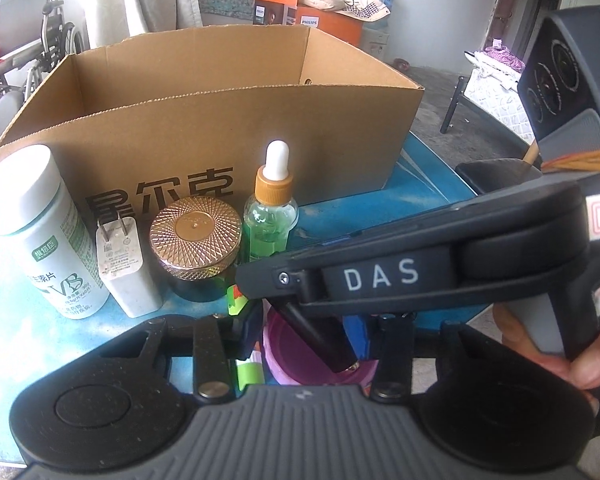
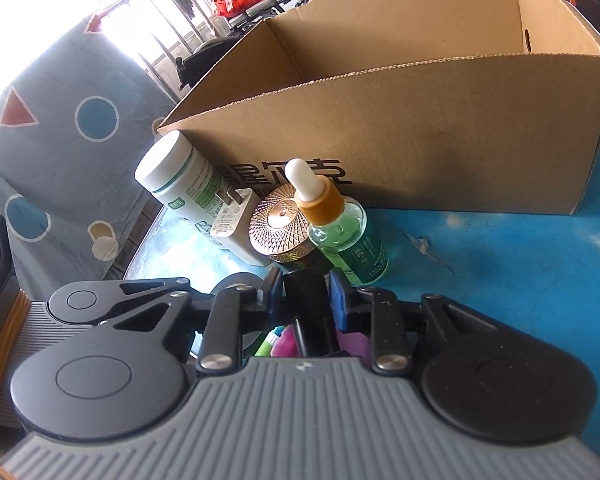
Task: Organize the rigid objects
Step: 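Close the right gripper on the black cylinder inside the pink cup, then carry the black cylinder into the box and open the right gripper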
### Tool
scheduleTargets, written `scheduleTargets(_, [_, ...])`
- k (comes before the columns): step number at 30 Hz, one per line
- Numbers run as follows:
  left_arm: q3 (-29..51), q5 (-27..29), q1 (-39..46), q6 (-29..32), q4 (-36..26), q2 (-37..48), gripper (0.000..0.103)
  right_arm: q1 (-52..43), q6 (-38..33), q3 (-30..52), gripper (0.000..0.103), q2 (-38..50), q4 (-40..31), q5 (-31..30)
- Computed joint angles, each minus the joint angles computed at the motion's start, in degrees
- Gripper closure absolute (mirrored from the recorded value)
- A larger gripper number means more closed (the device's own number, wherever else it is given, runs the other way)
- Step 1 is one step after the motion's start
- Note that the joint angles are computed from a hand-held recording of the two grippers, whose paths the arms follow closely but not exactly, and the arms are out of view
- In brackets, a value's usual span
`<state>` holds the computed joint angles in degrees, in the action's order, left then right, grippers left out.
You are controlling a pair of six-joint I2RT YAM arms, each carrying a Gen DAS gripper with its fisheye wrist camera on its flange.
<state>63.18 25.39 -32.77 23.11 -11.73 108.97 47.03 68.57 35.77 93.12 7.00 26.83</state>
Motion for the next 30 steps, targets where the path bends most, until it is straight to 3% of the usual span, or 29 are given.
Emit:
scheduleTargets(7, [-1.6, -1.3, -1.7, -0.5, 3.9, -0.9, 0.058, 2.5, 1.0, -2.0, 0.08, -3.9, -0.7, 3.1])
scheduleTargets(12, [-4.0, -3.7, -3.3, -1.0, 7.9, -2.3, 0.075, 5.6, 2.2, -1.3, 0.081, -5.6, -4.4, 7.5])
scheduleTargets(15, [-4.2, -4.0, -3.5, -1.5, 9.1, -2.3, 0.079, 7.2, 2.9, -0.5, 0.081, -6.0, -6.9, 9.7])
scheduleTargets(25, [-9.4, -2.8, -2.3, -1.9, 13.1, -8.9, 0.08, 11.0, 3.2, 4.5, 0.081, -7.9, -15.2, 15.6])
scheduleTargets(30, [-8.5, -0.7, -0.4, -2.7, 12.0, -14.0, 0.08, 12.1, -1.4, 11.2, 0.081, -10.0, -22.9, 19.7])
